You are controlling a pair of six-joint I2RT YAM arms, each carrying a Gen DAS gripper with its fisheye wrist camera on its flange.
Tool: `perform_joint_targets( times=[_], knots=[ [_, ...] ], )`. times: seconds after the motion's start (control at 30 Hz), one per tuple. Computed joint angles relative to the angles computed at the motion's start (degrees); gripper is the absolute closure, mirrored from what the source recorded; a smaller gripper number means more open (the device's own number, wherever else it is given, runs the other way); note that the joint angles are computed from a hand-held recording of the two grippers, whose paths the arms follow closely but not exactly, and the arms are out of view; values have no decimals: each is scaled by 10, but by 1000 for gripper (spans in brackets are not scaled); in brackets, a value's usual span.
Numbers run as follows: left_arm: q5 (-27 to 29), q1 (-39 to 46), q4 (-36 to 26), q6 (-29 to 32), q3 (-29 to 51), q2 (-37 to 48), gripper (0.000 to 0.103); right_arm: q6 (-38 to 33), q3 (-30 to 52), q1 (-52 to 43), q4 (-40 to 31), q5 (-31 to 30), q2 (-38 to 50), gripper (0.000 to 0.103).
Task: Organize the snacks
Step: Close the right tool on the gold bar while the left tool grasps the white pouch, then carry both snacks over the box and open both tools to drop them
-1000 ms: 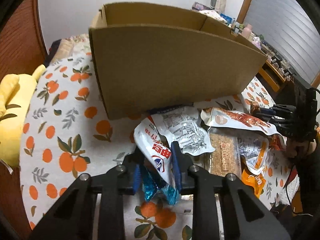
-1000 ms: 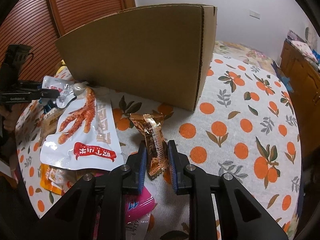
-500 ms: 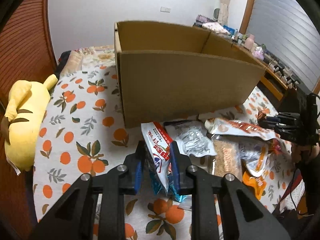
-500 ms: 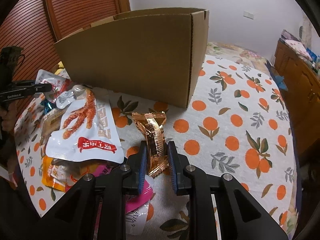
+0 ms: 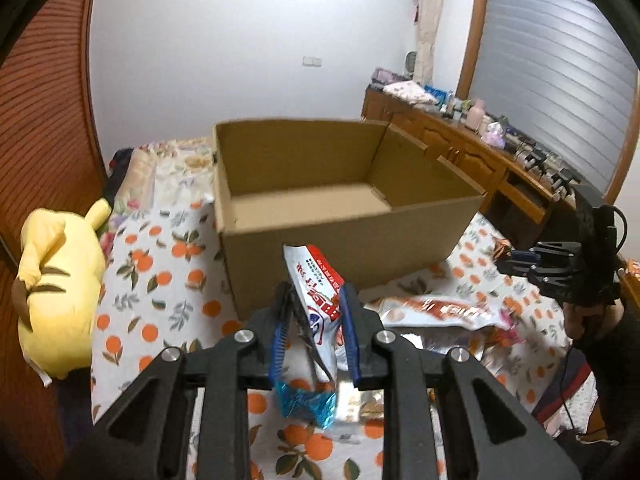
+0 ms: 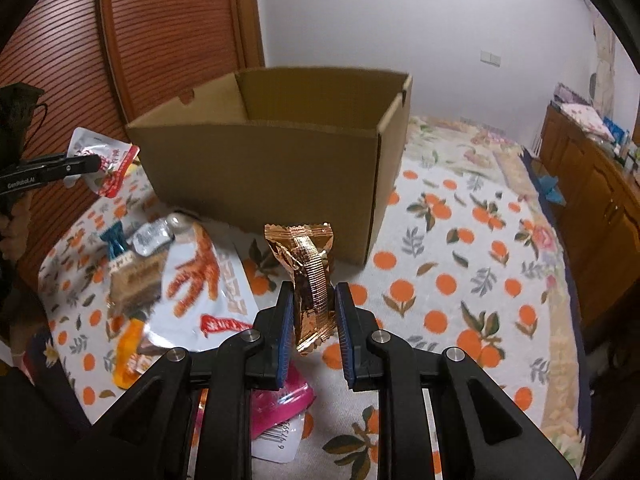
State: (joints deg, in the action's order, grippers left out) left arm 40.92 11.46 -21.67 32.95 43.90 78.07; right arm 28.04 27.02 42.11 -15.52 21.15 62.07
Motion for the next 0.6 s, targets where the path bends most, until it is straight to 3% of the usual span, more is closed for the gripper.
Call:
perform_joint_targets(
  times=[0.3, 0.6],
  knots=[
    [14, -40, 18, -55, 42, -21, 81, -55, 81, 7, -18, 26, -5, 85],
    [-20, -85, 75, -110, 96, 40, 81, -131, 157, -51, 53, -20, 96, 85]
  ],
)
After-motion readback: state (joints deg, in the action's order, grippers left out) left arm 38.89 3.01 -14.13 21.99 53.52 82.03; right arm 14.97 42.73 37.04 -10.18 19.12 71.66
